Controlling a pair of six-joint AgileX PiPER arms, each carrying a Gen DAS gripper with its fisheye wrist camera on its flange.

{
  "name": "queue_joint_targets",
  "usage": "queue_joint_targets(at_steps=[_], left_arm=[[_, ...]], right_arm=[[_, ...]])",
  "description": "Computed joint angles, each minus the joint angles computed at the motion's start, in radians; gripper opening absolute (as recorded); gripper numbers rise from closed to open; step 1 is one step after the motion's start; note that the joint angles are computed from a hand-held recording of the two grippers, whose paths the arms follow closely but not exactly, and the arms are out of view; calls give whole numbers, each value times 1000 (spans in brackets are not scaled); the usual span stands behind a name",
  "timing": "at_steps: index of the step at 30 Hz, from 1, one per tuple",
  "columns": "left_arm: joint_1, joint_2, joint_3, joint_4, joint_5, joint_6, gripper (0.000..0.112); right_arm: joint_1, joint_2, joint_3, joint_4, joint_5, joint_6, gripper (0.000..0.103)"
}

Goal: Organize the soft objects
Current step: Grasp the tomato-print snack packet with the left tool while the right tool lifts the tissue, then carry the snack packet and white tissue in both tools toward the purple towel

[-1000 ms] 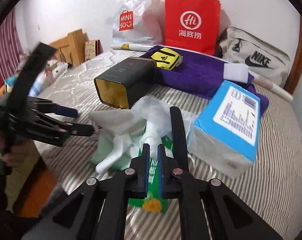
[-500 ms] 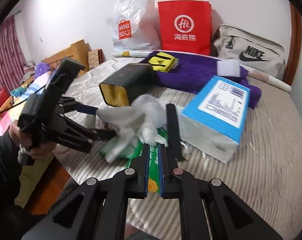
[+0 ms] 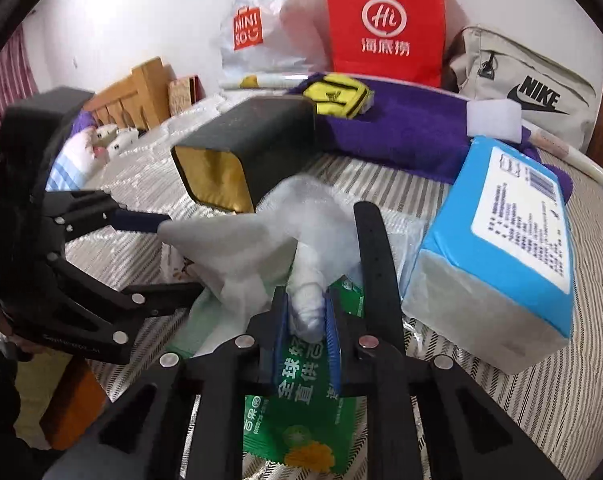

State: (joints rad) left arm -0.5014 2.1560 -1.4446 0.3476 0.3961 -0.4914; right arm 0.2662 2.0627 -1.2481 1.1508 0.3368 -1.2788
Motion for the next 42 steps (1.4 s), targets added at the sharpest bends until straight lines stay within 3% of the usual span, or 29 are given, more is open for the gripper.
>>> queue_joint_targets(at_steps=[4, 10, 15, 18, 23, 27, 33, 42], left_arm=[[11, 6, -7, -29, -13, 35, 71], [2, 34, -62, -43, 29, 61, 75], [-9, 12, -18, 38, -5, -37, 53], [-1, -7, 5, 24, -8, -57, 42], [0, -41, 59, 91, 3, -169, 37], [-3, -79, 113, 182, 31, -286, 37], [-14, -87, 127, 222, 52, -337, 37], [3, -114, 163, 184, 28, -347, 35]], right_arm=[[-33, -77, 83, 200, 61, -233, 17], [-86, -170, 180, 260, 97, -298, 17], [-153, -236, 279, 364, 126, -430, 17], [-208, -239, 304, 394, 185, -442, 17], [-192, -190, 267, 409, 137, -429, 17], [-146, -170, 250, 468, 37, -464, 17], [-134, -177, 206, 487, 103, -473, 17], [-103, -195, 179, 459, 87, -461, 17]])
